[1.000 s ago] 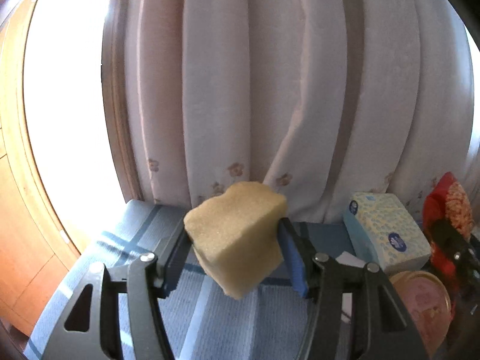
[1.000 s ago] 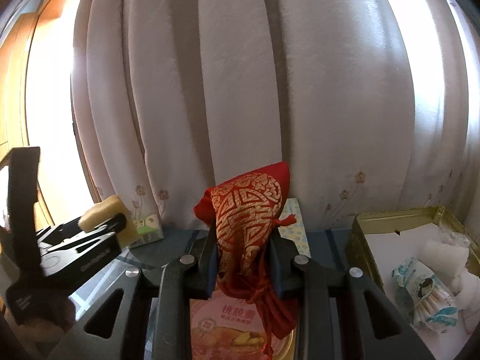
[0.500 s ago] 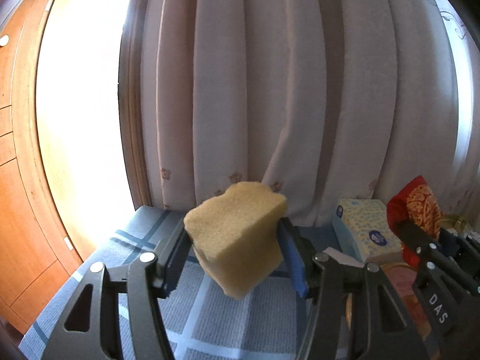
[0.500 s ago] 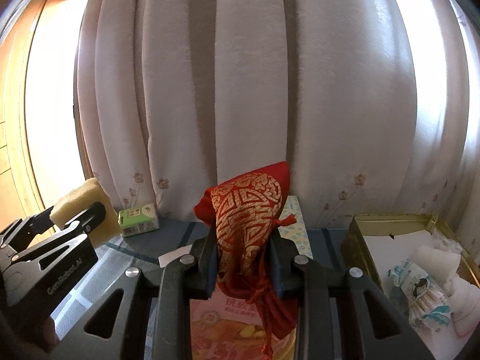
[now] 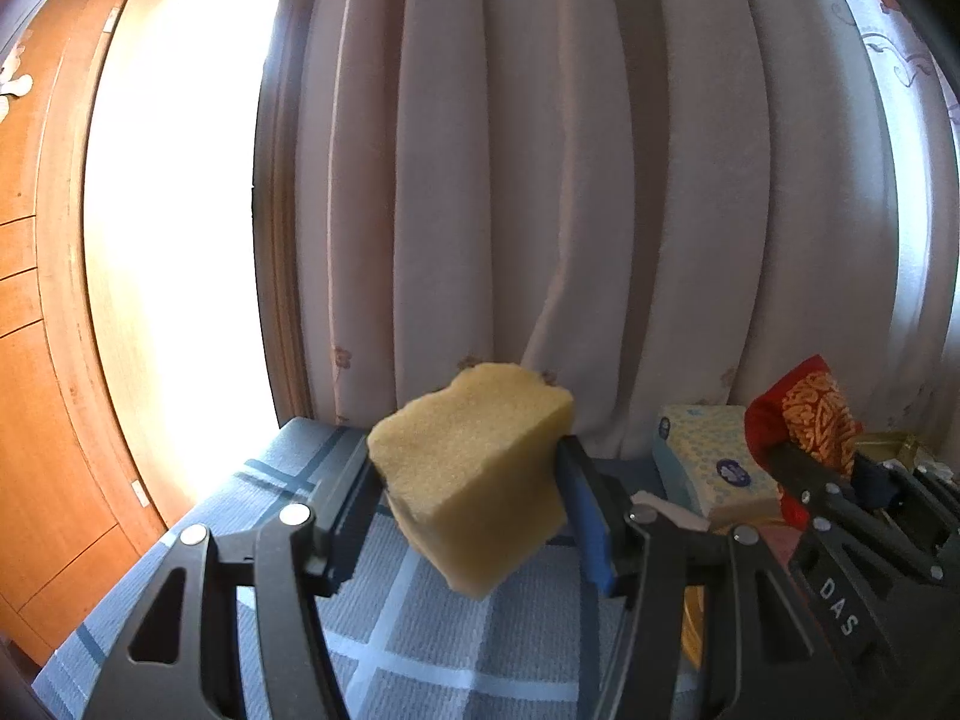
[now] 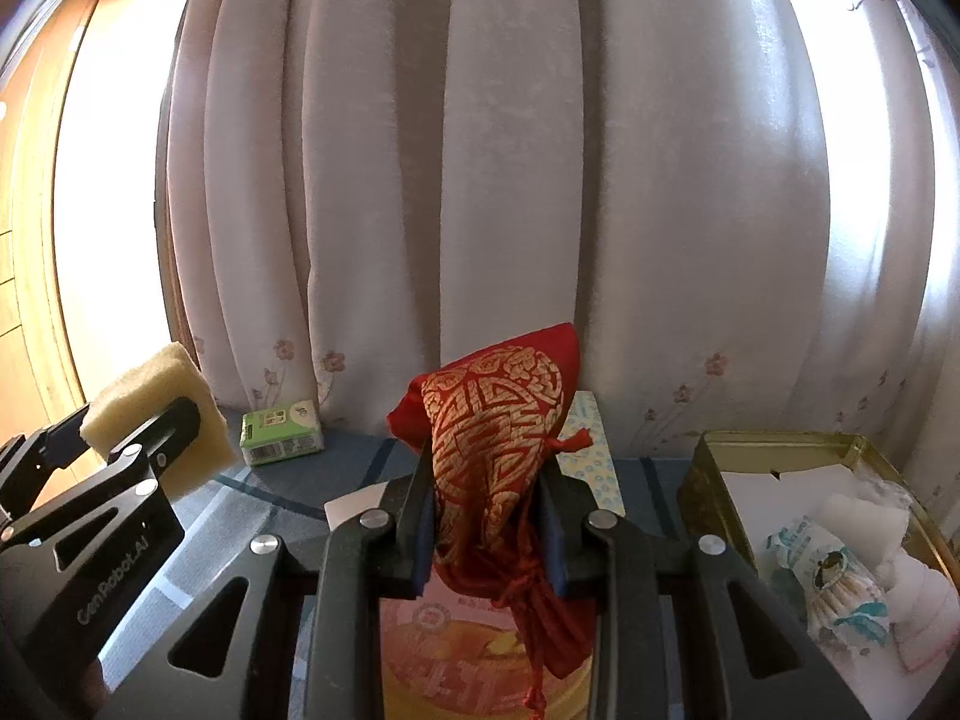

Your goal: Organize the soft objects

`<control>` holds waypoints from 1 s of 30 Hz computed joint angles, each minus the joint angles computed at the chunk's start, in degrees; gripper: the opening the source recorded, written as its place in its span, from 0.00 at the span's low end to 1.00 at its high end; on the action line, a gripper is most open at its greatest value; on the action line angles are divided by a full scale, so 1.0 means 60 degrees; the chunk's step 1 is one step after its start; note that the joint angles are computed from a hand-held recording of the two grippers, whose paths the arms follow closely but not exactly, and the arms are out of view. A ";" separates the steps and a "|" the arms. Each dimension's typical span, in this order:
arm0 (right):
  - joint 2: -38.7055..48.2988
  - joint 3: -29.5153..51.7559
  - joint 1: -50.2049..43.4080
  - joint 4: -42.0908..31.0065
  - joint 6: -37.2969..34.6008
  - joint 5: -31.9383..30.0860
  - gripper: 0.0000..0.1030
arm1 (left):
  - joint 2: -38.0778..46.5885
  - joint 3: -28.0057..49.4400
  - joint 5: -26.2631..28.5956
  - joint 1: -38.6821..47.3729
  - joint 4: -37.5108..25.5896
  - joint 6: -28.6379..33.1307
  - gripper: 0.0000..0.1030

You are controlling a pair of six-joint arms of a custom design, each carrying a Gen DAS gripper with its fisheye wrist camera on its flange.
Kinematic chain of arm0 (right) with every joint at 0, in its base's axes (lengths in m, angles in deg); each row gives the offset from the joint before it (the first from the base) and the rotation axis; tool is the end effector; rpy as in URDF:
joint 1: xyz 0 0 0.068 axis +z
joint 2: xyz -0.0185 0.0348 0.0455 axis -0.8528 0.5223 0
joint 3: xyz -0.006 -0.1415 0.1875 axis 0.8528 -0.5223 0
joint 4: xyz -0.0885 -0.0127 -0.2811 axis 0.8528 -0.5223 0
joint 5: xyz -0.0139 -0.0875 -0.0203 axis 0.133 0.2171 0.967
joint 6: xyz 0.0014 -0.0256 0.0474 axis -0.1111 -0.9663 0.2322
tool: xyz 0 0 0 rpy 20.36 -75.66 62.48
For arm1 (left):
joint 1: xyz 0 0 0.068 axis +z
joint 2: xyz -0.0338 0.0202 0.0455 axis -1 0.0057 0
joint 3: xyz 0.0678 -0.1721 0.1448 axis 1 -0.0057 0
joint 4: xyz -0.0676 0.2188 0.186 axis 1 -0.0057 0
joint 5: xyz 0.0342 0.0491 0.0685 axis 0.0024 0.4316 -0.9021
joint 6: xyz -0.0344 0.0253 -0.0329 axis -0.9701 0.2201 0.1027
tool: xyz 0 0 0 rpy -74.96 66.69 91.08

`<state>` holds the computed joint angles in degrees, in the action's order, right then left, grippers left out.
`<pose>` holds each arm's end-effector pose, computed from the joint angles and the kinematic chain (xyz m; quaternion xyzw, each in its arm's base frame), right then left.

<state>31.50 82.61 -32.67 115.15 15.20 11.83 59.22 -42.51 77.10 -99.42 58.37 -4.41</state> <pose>0.2662 0.1059 0.0681 0.0894 0.8276 -0.0733 0.5493 0.2942 -0.0510 0.0500 0.0585 0.8058 -0.0667 0.5855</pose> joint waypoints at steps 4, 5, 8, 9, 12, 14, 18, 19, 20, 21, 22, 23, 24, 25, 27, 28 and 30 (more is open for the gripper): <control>-0.0059 -0.0069 0.0138 0.0074 -0.0098 0.0154 0.30 | -0.0084 -0.0422 -0.0034 0.0023 0.0610 -0.0094 0.56; -0.0067 -0.0097 0.0165 0.0109 -0.0129 0.0192 0.30 | -0.0070 -0.0428 -0.0073 0.0009 0.0605 -0.0086 0.56; -0.0066 -0.0168 0.0338 0.0237 -0.0250 0.0483 0.30 | -0.0070 -0.0402 -0.0313 -0.0083 0.0513 -0.0043 0.56; -0.0047 -0.0186 0.0406 0.0321 -0.0327 0.0619 0.30 | -0.0070 -0.0398 -0.0380 -0.0108 0.0506 -0.0030 0.56; -0.0140 -0.0383 0.0608 0.0637 -0.0524 0.1038 0.30 | -0.0098 -0.0413 -0.0575 -0.0185 0.0484 -0.0004 0.56; -0.0337 -0.0565 0.0595 0.0670 -0.0502 0.1016 0.30 | -0.0154 -0.0442 -0.0650 -0.0241 0.0426 -0.0005 0.56; -0.0767 -0.0920 0.0352 0.0602 -0.0375 0.0726 0.30 | -0.0389 -0.0658 -0.0750 -0.0349 0.0336 -0.0147 0.56; -0.0882 -0.1004 0.0293 0.0578 -0.0339 0.0685 0.30 | -0.0444 -0.0734 -0.0830 -0.0407 0.0371 -0.0155 0.56; -0.0981 -0.1094 0.0262 0.0571 -0.0318 0.0675 0.30 | -0.0503 -0.0789 -0.0866 -0.0443 0.0375 -0.0141 0.56; -0.1103 -0.1212 0.0233 0.0580 -0.0298 0.0683 0.30 | -0.0554 -0.0847 -0.0937 -0.0514 0.0388 -0.0122 0.56; -0.1162 -0.1266 0.0235 0.0577 -0.0277 0.0707 0.30 | -0.0612 -0.0908 -0.1002 -0.0584 0.0398 -0.0107 0.56; -0.1250 -0.1355 0.0218 0.0601 -0.0273 0.0724 0.30 | -0.0656 -0.0970 -0.1042 -0.0649 0.0425 -0.0088 0.56; -0.1307 -0.1423 0.0226 0.0625 -0.0277 0.0768 0.30 | -0.0719 -0.1042 -0.1060 -0.0708 0.0430 -0.0086 0.56; -0.1414 -0.1528 0.0252 0.0648 -0.0311 0.0860 0.30 | -0.0802 -0.1111 -0.1053 -0.0734 0.0406 -0.0097 0.56; -0.1647 -0.1711 0.0326 0.0634 -0.0386 0.1053 0.30 | -0.0961 -0.1273 -0.1069 -0.0816 0.0381 -0.0174 0.56; -0.1750 -0.1822 0.0383 0.0676 -0.0446 0.1194 0.30 | -0.1045 -0.1346 -0.1072 -0.0855 0.0345 -0.0220 0.56; -0.2018 -0.2049 0.0443 0.0660 -0.0472 0.1334 0.30 | -0.1187 -0.1481 -0.1069 -0.0927 0.0313 -0.0268 0.56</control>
<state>19.40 70.32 -30.01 119.11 12.37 19.83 52.10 -51.40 70.68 -104.99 60.25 -6.02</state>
